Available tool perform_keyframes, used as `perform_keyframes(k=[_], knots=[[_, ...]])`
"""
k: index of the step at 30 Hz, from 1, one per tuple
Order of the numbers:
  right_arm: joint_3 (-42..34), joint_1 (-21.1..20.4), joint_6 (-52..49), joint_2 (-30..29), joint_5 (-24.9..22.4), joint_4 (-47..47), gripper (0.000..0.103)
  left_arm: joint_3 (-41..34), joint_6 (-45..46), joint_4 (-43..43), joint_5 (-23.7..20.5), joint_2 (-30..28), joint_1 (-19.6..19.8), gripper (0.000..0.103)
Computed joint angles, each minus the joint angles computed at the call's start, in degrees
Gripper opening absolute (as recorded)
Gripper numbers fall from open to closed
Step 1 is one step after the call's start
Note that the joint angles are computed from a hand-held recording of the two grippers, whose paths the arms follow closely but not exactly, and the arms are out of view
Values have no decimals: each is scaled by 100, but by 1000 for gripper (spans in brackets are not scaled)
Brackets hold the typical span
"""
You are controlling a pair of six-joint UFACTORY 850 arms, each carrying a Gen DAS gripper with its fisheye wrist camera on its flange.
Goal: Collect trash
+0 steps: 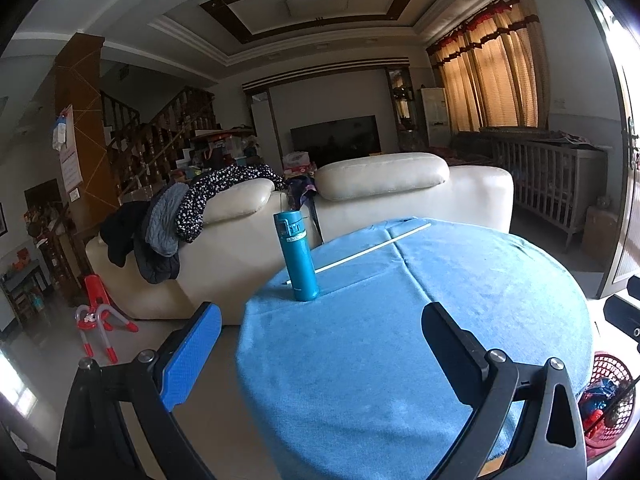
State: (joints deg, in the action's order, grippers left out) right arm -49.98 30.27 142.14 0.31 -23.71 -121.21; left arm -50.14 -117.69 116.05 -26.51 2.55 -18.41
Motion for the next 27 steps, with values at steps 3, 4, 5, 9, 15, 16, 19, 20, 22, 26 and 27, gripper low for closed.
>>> perform_keyframes(k=[3,4,5,9,15,16,19,20,22,26,27], knots=[[31,-8,42,40,-60,-3,78,15,-50,36,-30,12,-1,100],[36,-14,34,52,-61,18,78,18,-57,50,-26,14,0,100],[41,-21,25,65,-59,36,78,24,-67,62,-35,18,0,100],[61,-28,90,83,-66,5,78,41,-71,58,-64,30,-13,100],[63,-40,44,93,-42,40,78,51,-24,27,-52,40,-13,100],[69,-43,53,103,-36,36,78,52,-13,21,-51,41,-12,100],[84,-46,58,115,-42,34,78,52,-6,6,-22,44,-6,100],[90,-52,54,124,-36,42,78,56,10,-7,-18,48,-4,100],[96,-38,70,112,-60,46,78,59,26,-10,-9,47,1,100],[77,-20,-42,84,-82,175,78,49,87,-55,26,43,17,100],[68,-22,-74,74,-69,215,78,52,78,-48,23,37,19,100]])
